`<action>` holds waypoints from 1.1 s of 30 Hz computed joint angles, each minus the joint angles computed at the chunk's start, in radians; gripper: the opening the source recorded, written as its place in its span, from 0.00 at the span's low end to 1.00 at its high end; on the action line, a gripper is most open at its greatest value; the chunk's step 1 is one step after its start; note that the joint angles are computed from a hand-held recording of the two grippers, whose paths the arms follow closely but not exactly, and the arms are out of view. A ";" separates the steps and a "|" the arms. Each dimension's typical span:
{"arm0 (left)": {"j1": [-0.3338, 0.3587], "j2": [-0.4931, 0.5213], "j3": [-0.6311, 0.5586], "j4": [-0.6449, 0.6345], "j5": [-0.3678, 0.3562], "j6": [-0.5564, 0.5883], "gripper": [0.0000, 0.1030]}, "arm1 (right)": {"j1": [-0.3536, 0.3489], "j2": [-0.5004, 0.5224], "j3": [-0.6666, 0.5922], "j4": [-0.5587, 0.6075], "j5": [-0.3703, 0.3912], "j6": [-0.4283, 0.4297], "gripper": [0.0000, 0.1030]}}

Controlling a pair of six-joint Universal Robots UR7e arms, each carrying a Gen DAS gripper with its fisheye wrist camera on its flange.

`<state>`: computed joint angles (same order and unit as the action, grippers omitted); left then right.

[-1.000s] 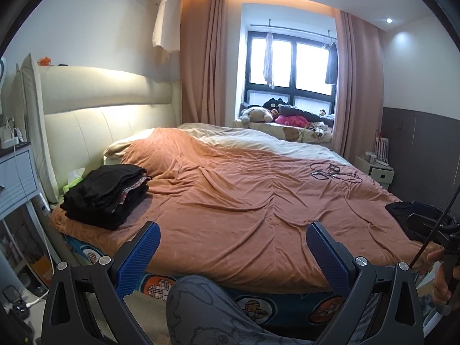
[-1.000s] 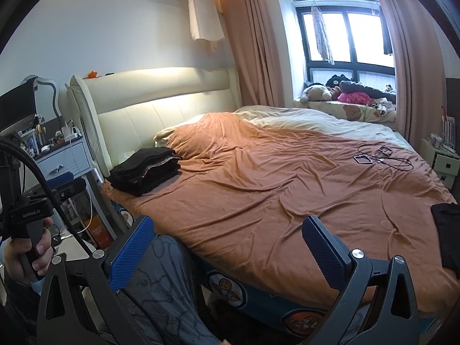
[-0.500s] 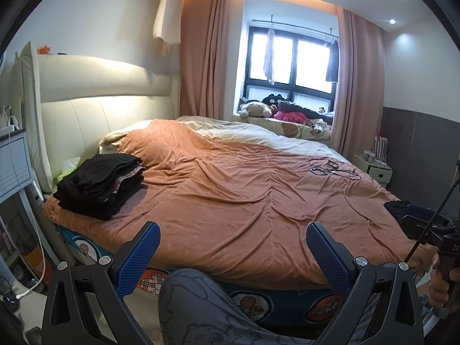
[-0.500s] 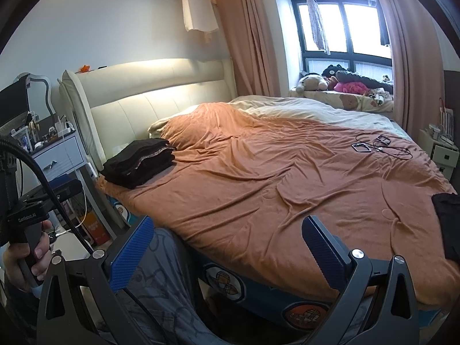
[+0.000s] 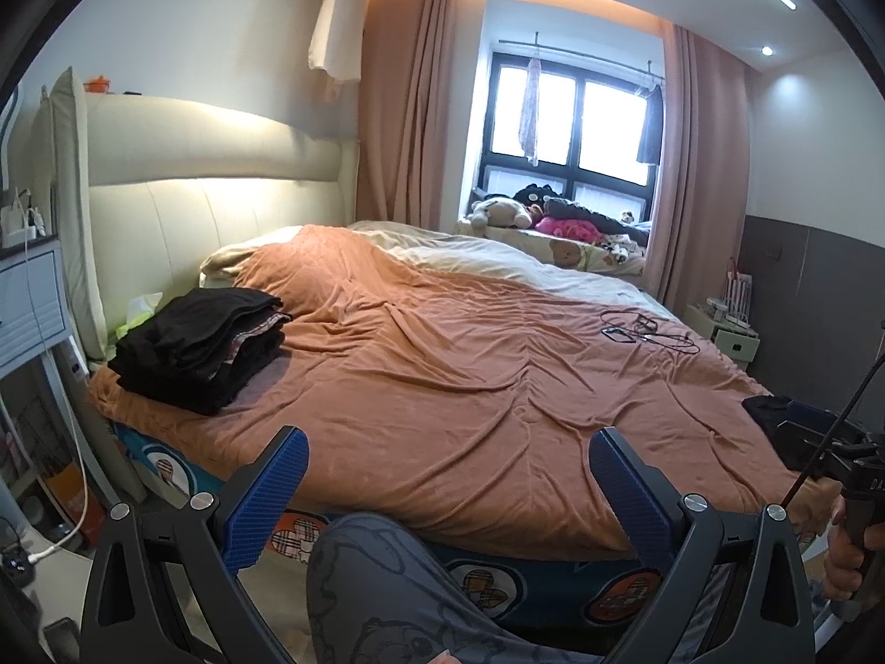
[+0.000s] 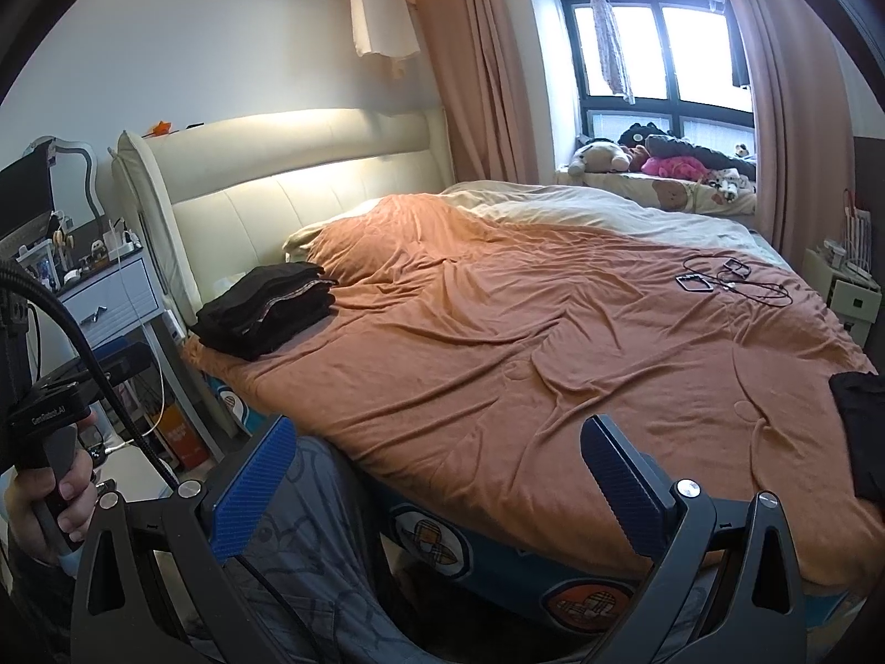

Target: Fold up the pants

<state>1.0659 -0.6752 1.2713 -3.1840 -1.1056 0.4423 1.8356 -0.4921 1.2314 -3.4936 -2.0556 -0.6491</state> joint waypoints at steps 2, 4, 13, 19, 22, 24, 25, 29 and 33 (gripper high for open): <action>0.000 0.000 -0.003 0.006 0.001 -0.002 0.99 | -0.001 -0.001 0.000 0.003 0.001 -0.001 1.00; -0.001 0.000 -0.002 0.002 0.006 -0.001 0.99 | -0.002 -0.002 0.001 0.004 0.000 -0.001 1.00; -0.001 -0.003 0.003 -0.002 0.008 -0.003 0.99 | -0.005 -0.010 0.009 0.009 0.009 0.000 1.00; -0.001 -0.002 0.002 -0.002 0.007 -0.003 0.99 | -0.005 -0.011 0.008 0.015 0.009 -0.002 1.00; -0.001 -0.003 0.003 -0.002 0.007 -0.003 0.99 | -0.004 -0.010 0.006 0.015 0.010 -0.005 1.00; -0.002 -0.003 0.003 -0.003 0.008 -0.001 0.99 | -0.004 -0.009 0.005 0.015 0.008 -0.005 1.00; -0.001 -0.002 0.002 -0.003 0.008 -0.001 0.99 | -0.004 -0.009 0.006 0.015 0.009 -0.005 1.00; -0.001 -0.002 0.001 -0.001 0.007 -0.001 0.99 | -0.004 -0.010 0.006 0.015 0.009 -0.006 1.00; -0.001 -0.002 0.001 -0.001 0.007 -0.002 0.99 | -0.004 -0.010 0.006 0.016 0.008 -0.004 1.00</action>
<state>1.0648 -0.6774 1.2721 -3.1849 -1.0987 0.4407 1.8319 -0.5019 1.2374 -3.4773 -2.0474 -0.6534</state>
